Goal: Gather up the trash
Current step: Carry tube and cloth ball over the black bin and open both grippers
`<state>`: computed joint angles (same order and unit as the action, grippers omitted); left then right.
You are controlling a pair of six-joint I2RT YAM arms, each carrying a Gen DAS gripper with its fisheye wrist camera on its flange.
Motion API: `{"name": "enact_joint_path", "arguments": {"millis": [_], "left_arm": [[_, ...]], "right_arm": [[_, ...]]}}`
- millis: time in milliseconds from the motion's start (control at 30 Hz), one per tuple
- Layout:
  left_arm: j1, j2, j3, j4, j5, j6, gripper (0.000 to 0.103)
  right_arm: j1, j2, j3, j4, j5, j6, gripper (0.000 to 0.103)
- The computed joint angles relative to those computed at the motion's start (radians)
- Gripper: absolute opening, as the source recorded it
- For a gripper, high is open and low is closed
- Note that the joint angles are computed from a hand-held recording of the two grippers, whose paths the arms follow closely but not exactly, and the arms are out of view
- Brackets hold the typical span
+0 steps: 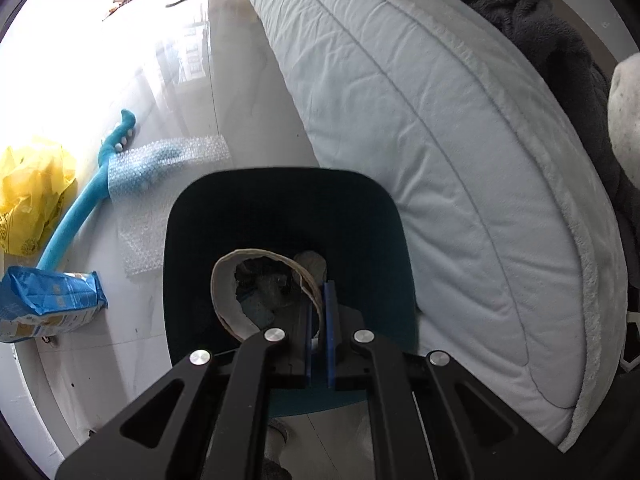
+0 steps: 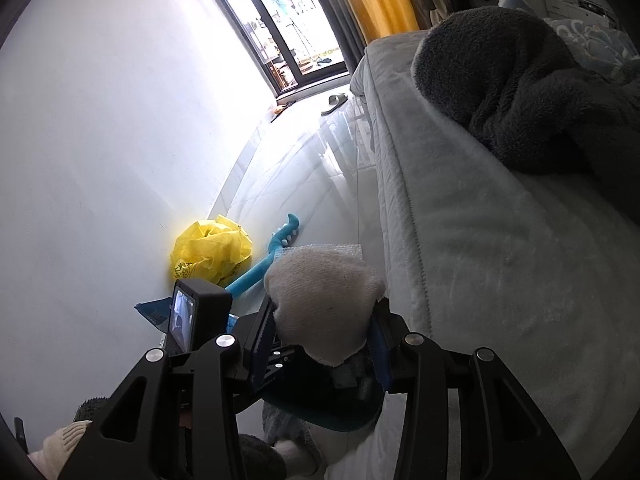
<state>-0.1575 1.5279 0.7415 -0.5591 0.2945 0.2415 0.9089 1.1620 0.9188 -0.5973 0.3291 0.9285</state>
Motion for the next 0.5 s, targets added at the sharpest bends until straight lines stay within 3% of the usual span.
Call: {"name": "enact_joint_path", "arguments": {"millis": [133, 300, 500], "left_arm": [[0.034, 0.059, -0.001, -0.017, -0.010, 0.033, 0.008], [0.100, 0.076, 0.002, -0.042, -0.007, 0.086, 0.045], [0.196, 0.062, 0.024, -0.084, -0.005, 0.156, 0.054]], "right_arm": [[-0.006, 0.081, 0.028, 0.031, -0.032, -0.017, 0.043], [-0.027, 0.165, 0.045, 0.062, -0.080, -0.028, 0.043], [-0.047, 0.267, 0.074, 0.087, -0.125, -0.036, 0.043]]}}
